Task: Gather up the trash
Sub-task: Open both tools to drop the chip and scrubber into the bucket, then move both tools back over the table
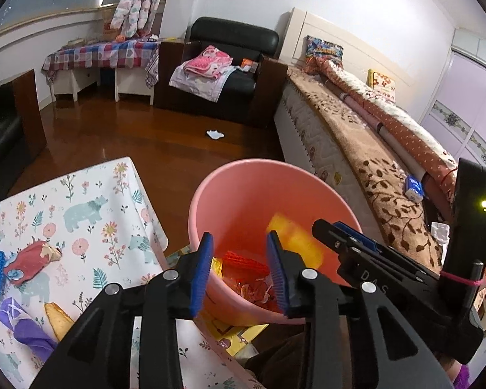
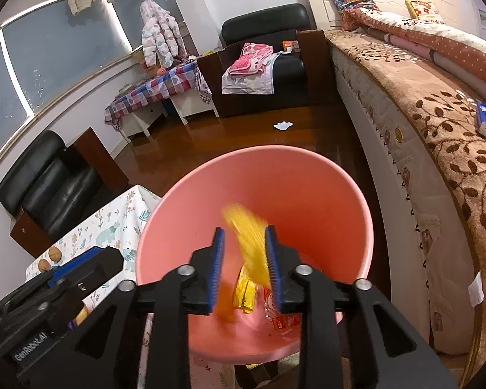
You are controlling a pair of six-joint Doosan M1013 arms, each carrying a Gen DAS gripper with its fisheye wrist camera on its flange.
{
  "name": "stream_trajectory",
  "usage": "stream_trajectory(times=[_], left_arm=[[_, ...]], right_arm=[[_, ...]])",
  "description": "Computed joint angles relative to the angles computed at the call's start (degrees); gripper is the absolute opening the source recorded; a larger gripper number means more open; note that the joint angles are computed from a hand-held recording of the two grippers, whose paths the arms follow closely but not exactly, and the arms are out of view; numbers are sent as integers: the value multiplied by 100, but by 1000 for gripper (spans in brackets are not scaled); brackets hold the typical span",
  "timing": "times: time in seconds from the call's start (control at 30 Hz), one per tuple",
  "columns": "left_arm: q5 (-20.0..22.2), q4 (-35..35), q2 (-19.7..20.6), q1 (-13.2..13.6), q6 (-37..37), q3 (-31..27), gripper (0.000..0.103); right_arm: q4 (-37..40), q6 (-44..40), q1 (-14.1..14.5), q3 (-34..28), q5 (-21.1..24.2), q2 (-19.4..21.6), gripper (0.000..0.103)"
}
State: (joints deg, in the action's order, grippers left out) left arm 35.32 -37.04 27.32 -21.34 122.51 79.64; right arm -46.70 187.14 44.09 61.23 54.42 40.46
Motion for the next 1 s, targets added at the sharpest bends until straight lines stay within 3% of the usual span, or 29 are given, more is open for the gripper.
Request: stream_trajectory(times=[0.57, 1.0], left_arm=[[-474, -282, -582, 274, 251, 660, 45], [-923, -267, -1040, 846, 160, 1304, 47]], right_arm=[[-432, -189, 285, -191, -457, 22, 41], [229, -1312, 456, -864, -1034, 411, 42]])
